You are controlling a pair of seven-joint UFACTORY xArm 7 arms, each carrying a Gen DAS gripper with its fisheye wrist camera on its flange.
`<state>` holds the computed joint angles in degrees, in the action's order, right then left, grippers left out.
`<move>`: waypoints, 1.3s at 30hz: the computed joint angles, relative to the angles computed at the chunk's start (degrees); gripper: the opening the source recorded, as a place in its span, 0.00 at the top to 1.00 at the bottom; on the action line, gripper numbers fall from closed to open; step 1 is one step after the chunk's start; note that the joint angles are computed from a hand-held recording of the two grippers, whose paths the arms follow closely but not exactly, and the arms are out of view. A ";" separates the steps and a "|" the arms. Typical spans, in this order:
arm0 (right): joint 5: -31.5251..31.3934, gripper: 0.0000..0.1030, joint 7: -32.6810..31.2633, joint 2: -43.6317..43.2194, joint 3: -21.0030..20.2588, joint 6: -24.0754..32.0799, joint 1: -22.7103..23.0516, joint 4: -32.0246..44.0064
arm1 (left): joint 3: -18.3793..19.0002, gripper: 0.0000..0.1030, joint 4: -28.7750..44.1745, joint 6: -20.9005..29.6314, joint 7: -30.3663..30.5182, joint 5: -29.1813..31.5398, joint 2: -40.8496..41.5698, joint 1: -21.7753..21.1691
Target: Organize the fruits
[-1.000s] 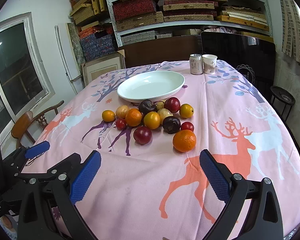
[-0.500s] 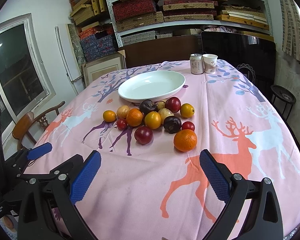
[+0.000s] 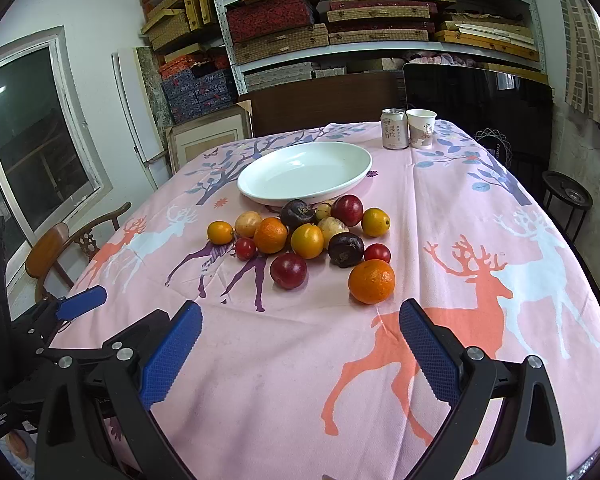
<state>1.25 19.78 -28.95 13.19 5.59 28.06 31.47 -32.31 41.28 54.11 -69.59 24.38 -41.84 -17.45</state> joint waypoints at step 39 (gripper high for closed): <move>-0.23 0.03 0.45 -0.30 0.18 0.33 0.11 0.12 | 0.08 0.04 0.23 0.11 -0.65 0.26 0.68 -0.48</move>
